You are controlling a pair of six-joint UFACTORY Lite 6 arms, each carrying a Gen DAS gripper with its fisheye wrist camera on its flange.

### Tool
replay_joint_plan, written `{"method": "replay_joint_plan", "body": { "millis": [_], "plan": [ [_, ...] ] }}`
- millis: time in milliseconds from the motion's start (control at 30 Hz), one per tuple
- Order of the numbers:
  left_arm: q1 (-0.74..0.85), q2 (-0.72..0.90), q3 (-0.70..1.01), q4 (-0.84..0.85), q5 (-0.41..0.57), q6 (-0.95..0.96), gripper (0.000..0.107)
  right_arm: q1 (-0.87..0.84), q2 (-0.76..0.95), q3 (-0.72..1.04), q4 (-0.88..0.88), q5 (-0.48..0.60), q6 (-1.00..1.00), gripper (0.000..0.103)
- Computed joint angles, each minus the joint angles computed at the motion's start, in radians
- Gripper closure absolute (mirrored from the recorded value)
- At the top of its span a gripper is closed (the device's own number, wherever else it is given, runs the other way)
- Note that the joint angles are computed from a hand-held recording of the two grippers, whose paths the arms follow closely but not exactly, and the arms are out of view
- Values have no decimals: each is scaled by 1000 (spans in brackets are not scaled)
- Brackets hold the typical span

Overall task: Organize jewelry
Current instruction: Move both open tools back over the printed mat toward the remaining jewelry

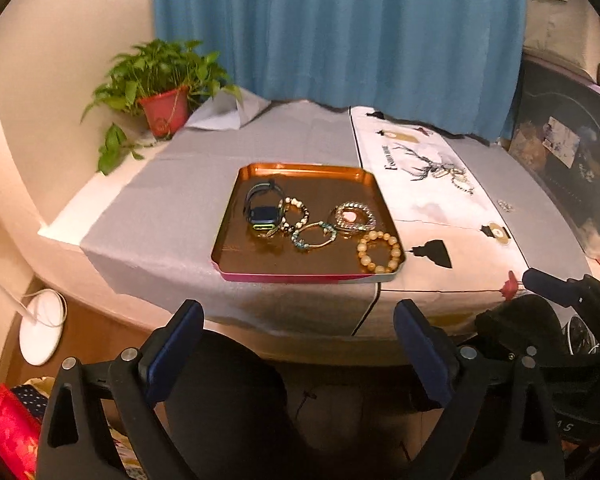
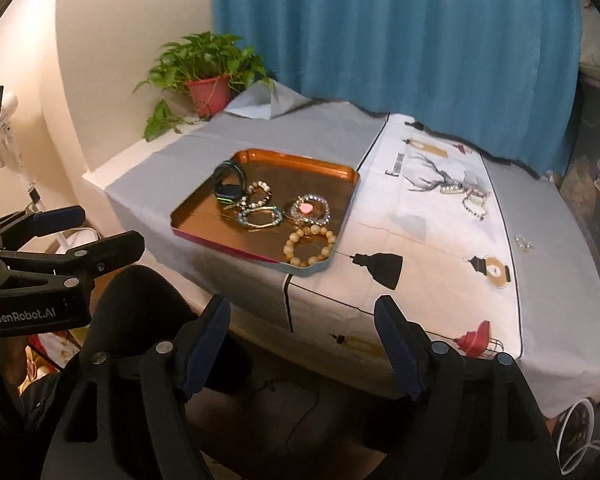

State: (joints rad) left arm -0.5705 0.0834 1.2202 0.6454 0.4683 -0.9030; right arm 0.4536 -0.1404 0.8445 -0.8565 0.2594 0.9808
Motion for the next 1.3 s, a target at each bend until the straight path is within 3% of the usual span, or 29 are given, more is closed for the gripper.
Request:
{"method": "replay_joint_plan", "body": {
  "millis": [200,600,1000,1300],
  "plan": [
    [-82,-56,-19,98,75,-89,12,28,-123,-79,-24,23,37,28],
    [-150,-58,15,150,126,-129,12,6,-241,-140,-31,47,39,28],
    [-147,38,105,103,145,-73,12,-37,-210,-137,27,9,-14,28],
    [-144,151,210,51,155,-2,12,-156,-148,-132,230,-82,-244,28]
  ]
}}
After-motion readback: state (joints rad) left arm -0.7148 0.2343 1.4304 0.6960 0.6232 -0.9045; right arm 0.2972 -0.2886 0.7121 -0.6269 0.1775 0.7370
